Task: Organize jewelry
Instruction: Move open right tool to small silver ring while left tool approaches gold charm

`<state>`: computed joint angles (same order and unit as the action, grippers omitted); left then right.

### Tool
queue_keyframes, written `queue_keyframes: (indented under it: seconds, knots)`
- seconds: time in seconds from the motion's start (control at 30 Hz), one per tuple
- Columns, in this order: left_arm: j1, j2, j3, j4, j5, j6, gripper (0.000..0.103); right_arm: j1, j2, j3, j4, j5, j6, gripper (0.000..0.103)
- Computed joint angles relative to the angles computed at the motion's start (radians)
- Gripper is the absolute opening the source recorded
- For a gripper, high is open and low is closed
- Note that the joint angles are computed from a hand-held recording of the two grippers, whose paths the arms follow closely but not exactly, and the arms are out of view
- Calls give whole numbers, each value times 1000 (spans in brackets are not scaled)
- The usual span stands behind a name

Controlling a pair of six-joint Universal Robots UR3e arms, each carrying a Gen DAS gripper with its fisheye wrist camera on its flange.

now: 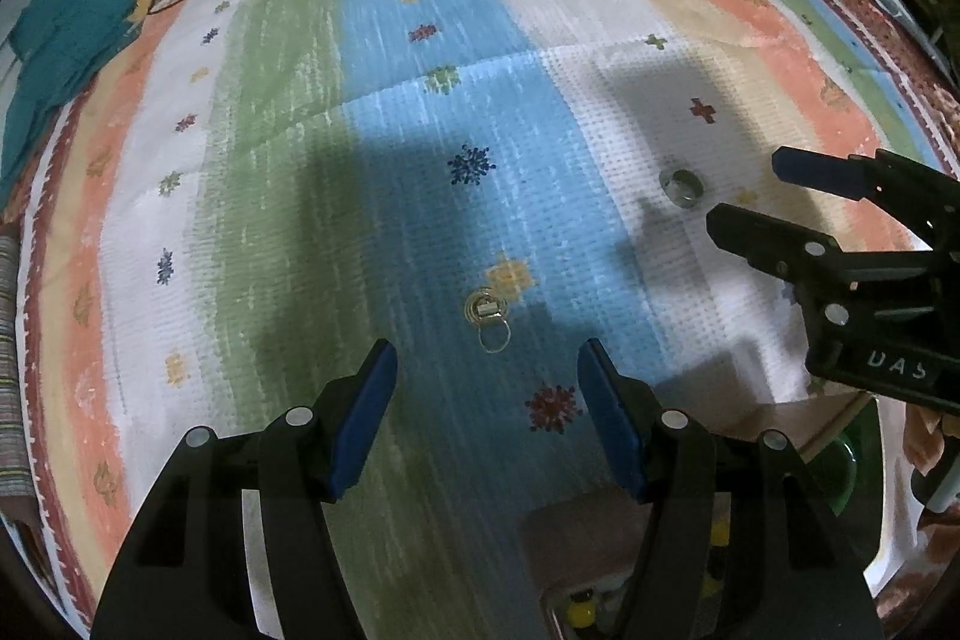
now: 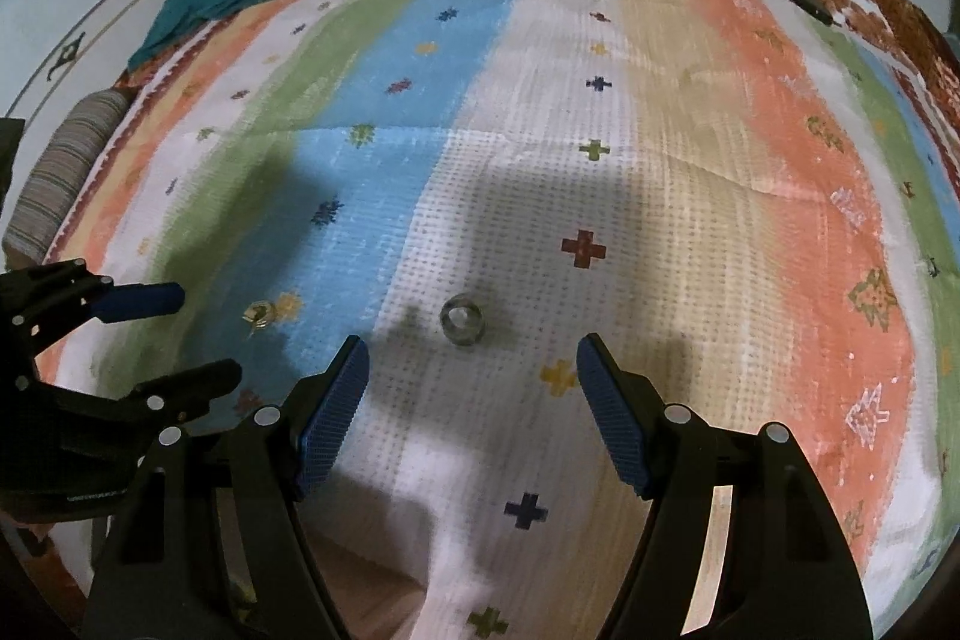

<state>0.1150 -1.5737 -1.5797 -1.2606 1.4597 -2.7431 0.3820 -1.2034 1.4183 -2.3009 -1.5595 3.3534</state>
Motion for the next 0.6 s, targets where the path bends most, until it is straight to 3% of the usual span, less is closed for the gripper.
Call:
queue_keyframes:
  seconds: [0.43,0.6]
  knots:
    - [-14,-83,38,20,-7,-19,56,-5,100,-106,30,10,-6,59]
    - [-19,-107,45,37,-5,-24,48,-6,118,-120,40,18,-10,46]
